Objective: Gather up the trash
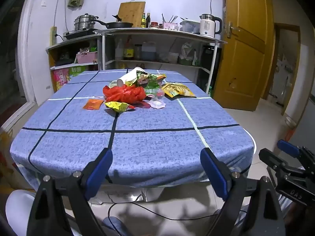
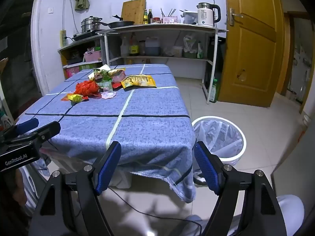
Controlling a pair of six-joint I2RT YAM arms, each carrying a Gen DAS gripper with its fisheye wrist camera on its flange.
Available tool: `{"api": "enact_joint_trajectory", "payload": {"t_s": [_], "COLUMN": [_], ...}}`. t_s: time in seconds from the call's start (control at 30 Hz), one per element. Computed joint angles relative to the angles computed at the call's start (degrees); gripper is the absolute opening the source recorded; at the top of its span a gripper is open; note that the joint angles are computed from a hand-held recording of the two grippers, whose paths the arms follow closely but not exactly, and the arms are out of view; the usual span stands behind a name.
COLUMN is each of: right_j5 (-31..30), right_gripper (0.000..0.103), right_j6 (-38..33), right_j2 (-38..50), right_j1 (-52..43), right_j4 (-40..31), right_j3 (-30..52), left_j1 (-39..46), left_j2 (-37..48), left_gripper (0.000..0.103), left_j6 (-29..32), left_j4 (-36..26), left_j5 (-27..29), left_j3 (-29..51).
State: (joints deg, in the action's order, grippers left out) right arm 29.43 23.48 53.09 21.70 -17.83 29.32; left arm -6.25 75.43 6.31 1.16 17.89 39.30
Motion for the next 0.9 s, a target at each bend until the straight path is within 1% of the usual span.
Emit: {"api": "enact_joint_trajectory", "payload": {"t_s": [0.1, 0.23, 0.27, 0.3, 0.33, 0.43, 0.5, 0.57, 0.63, 0.8, 0.83, 0.9], "right_j5": [-0.2, -0.8, 0.5, 0.5, 0.9, 2.3, 2.9, 1.6, 1.6, 3.3, 3.2, 3.3], "right_gripper": [0.077, 0.077, 0.077, 0.077, 0.077, 0.077, 0.077, 0.077, 0.077, 0.077, 0.077, 0.077], "right_j6": [0.0, -0.4, -0.3, -0.1, -0.1, 0.8, 1.2, 0.6, 0.9, 1.9, 1.9, 1.8], "right_j2": [0.3, 1.7, -0.3, 0.1, -0.8, -0.2, 0.8, -0.9, -1.0, -1.4, -1.7, -2.3], "right_j1": [-0.1, -0.7, 0.1, 0.2, 0.5, 1.8, 2.5, 1.0, 1.1, 2.5, 2.5, 2.5], "right_j4": [0.4, 2.2, 0.5, 0.5, -0.2, -0.3, 1.3, 0.2, -0.1, -1.1, -1.1, -1.7], "right_j3": [0.0, 0.2, -0.3, -0.1, -0.2, 0.3, -0.3, -0.3, -0.2, 0.1, -0.1, 0.0], "left_j1": [0.5, 0.3, 0.2, -1.0, 0.1, -0.2, 0.7, 0.7, 0.8, 1.3, 0.5, 0.3], "left_j2": [-0.2, -0.6, -0.7, -1.0, -0.8, -1.9, -0.3, -0.3, -0.6, -1.5, -1.2, -1.5], "left_gripper": [0.092, 0.092, 0.092, 0.092, 0.092, 0.092, 0.092, 0.092, 0.092, 0.092, 0.092, 0.092], "left_j6": [0.2, -0.1, -0.1, -0.2, 0.4, 0.5, 0.4, 0.5, 0.6, 0.9, 0.6, 0.6], "left_j4": [0.8, 0.2, 0.0, -1.0, -0.8, -1.8, -0.7, -0.7, -0.7, -1.4, -0.5, -0.7], "left_j5": [0.2, 0.2, 0.1, -1.2, 0.1, -0.2, 0.7, 0.7, 0.9, 1.5, 0.6, 0.5], "left_j3": [-0.5, -0.6, -0.6, 0.0, 0.1, 0.1, 0.3, 0.3, 0.0, -0.1, -0.4, -0.5]}}
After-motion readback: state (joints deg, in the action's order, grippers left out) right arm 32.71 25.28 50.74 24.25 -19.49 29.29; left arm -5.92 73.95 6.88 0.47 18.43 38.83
